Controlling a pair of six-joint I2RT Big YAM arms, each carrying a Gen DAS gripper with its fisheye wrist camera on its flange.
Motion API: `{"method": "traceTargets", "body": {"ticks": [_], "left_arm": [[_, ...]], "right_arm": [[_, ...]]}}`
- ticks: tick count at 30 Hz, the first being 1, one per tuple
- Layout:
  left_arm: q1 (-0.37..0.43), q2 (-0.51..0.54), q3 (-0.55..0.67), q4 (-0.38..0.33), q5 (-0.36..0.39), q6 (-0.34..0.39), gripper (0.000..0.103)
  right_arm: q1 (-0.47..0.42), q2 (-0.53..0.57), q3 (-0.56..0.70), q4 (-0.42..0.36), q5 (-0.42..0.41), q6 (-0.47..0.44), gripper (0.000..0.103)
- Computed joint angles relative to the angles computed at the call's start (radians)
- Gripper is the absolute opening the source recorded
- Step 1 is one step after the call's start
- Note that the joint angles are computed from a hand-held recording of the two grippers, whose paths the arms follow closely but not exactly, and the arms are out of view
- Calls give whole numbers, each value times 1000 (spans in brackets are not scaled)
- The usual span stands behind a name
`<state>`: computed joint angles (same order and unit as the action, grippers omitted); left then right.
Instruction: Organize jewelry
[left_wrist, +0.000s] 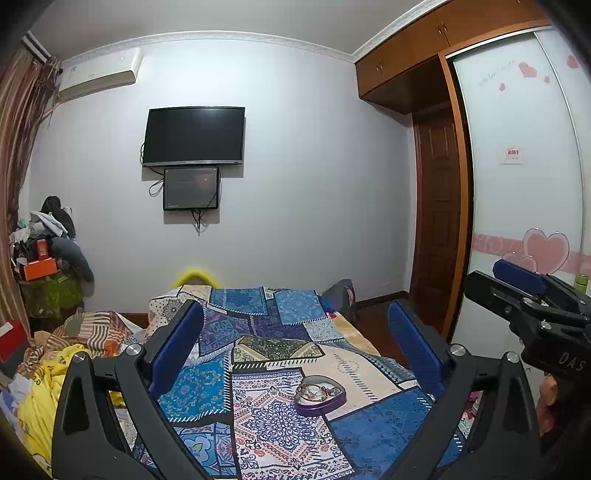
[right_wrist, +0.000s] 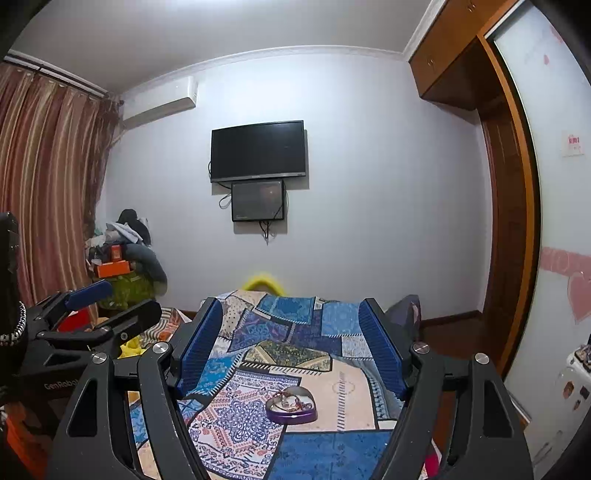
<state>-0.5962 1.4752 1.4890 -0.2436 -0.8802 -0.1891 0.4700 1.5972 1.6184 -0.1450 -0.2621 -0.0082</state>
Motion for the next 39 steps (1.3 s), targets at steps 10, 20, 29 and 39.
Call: {"method": "traceTargets", "body": {"ticks": [10,20,29,39], "left_arm": [[-4,-1,-8,1,-3,-2,101],[-4,-5,-12,-5,-1,-25,102],[3,-7,-8,-21,13,-42,103],[5,-5,-7,-29,25,-54,103]], "right_arm": [[-20,-14,-21,-22,-18,7,73],[-25,-17,-17,-46,-27,3,73],[-27,-16,-12,-57,-33,1,73],[-27,-17,-12,-60,-34,-5,73]]}}
